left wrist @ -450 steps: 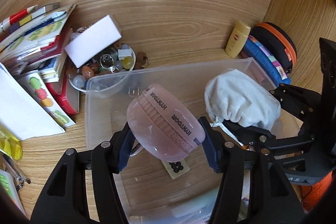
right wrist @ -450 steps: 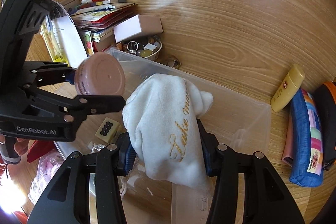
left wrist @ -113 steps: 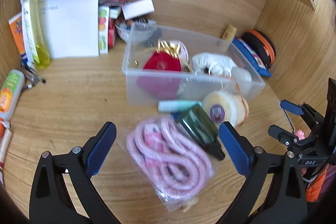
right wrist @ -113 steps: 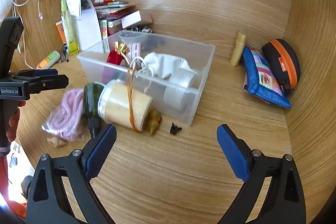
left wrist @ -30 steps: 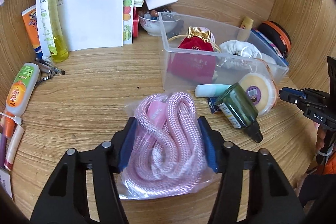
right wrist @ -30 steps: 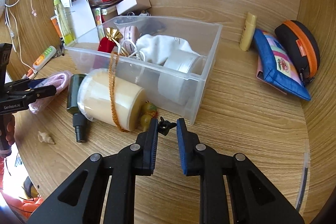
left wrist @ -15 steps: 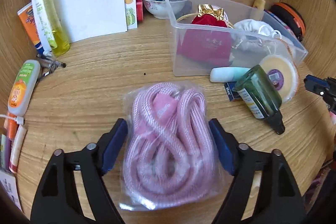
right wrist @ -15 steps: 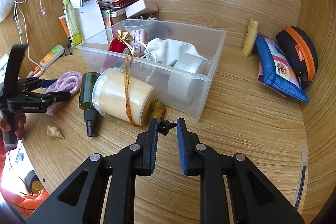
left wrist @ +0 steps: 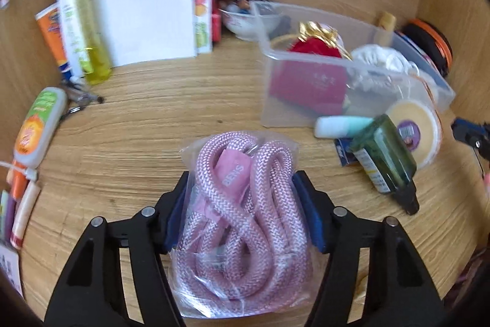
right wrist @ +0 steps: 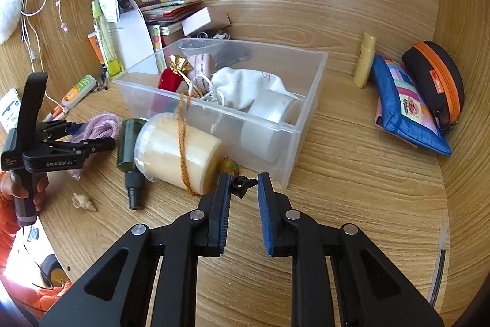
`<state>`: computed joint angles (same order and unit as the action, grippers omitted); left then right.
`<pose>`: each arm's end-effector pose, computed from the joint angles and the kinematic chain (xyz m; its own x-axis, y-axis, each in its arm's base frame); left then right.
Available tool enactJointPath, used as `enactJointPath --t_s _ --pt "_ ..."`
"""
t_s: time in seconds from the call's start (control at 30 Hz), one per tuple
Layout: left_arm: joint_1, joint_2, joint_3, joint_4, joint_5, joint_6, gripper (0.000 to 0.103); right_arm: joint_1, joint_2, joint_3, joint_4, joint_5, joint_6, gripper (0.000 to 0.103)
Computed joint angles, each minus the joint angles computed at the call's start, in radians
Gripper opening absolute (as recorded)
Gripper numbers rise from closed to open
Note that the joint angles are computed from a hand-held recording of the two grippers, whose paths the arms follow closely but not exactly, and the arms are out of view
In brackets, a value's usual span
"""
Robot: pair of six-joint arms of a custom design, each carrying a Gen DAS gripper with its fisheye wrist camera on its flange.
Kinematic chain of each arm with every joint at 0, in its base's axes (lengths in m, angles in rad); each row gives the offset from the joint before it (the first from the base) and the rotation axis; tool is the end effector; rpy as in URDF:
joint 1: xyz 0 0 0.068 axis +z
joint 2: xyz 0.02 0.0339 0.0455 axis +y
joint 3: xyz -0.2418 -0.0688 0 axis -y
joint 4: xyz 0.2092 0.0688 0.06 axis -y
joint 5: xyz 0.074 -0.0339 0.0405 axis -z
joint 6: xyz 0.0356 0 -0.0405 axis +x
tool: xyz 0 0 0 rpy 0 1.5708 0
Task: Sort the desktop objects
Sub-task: 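Lift the bagged pink rope with the left tool and carry it over the box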
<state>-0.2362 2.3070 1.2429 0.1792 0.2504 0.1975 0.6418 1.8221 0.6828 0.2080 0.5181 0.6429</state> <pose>0.3918 -0.1034 0.0549 -0.6633 0.3552 -0.6587 0.5196 0.8521 -0.0637 0.2386 0.1563 0.0986 -0.6843 0.1388 -0.7159 0.1586 0.9865 0.0397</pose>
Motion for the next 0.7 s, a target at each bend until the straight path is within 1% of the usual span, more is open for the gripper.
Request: enactJointPath --t_s 0.23,0.37,0.53,0.67,0.7 --pt "0.021 -0.07 -0.119 0.094 0.023 -0.003 0.062 0.013 -0.015 0.014 -0.019 0.015 -0.013 0.016" --pt "0.039 -0.137 -0.191 0.143 0.051 -0.013 0.062 0.02 -0.031 0.015 -0.025 0.025 -0.015 0.016" --pt "0.046 -0.218 -0.243 0.165 0.086 -0.025 0.062 0.035 -0.049 0.029 -0.051 0.046 -0.014 0.016" --pt "0.05 -0.239 -0.231 0.147 0.147 -0.044 0.062 0.044 -0.071 0.037 -0.069 0.064 -0.02 0.016" --pt "0.047 -0.242 -0.229 0.142 0.147 -0.045 0.062 0.043 -0.075 0.037 -0.068 0.064 -0.024 0.016"
